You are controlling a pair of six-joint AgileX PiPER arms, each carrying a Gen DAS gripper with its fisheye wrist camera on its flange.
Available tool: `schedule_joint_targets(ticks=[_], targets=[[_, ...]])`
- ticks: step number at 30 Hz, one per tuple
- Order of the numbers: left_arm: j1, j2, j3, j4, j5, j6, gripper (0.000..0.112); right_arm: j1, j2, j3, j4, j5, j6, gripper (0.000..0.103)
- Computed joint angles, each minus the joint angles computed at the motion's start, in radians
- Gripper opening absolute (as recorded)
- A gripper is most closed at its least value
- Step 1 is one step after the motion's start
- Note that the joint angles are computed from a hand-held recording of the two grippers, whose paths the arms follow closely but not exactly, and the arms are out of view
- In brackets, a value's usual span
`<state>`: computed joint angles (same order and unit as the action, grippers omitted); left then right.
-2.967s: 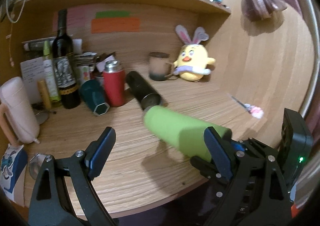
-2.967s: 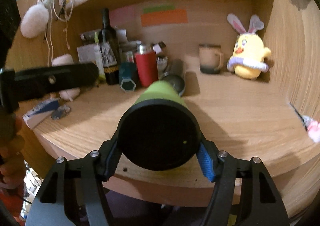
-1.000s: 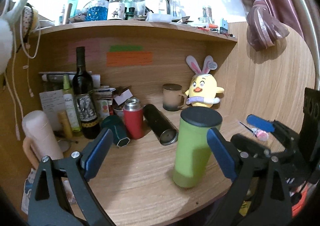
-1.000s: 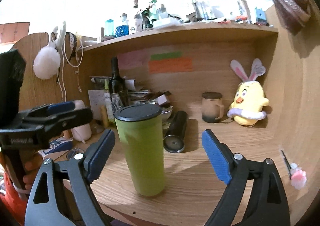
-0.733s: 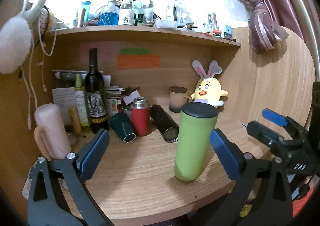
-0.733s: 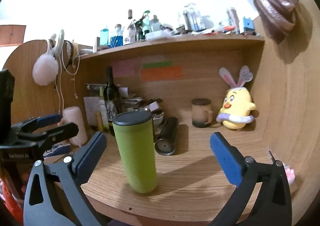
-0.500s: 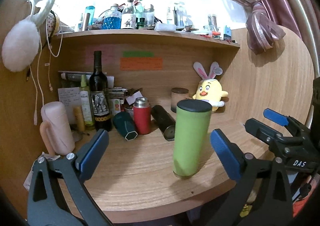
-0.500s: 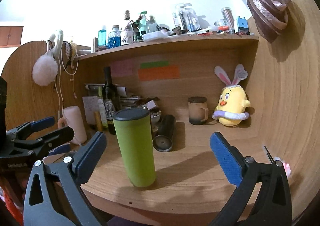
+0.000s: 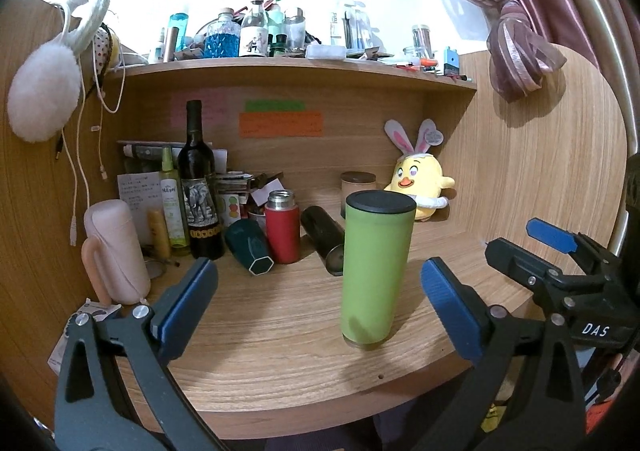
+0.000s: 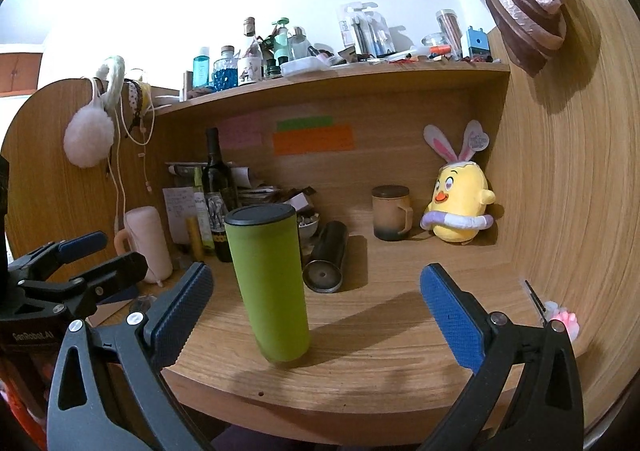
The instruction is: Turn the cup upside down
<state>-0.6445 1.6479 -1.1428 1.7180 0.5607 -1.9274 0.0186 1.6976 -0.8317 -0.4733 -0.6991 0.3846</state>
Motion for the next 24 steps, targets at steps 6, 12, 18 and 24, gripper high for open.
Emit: schedule_joint_targets(ticks=[6,12,18,24], targets=[[0.007,0.004,-0.007,-0.019,-0.014,0.014,0.103,-0.009,0.002,-0.003,-0.002,-0.004,0.008,0.103],[0.011,0.012,-0.012,-0.020,-0.020,0.006,0.103,-0.015,0.004,-0.006,-0.012,-0.002,0.025,0.103],[0.012,0.015,-0.012,-0.015,-0.027,0.003,0.103,-0.016,0.003,-0.002,-0.006,-0.004,0.018,0.103],[0.011,0.019,-0.014,-0.016,-0.027,0.006,0.103,-0.018,0.005,-0.004,-0.011,-0.002,0.023,0.103]])
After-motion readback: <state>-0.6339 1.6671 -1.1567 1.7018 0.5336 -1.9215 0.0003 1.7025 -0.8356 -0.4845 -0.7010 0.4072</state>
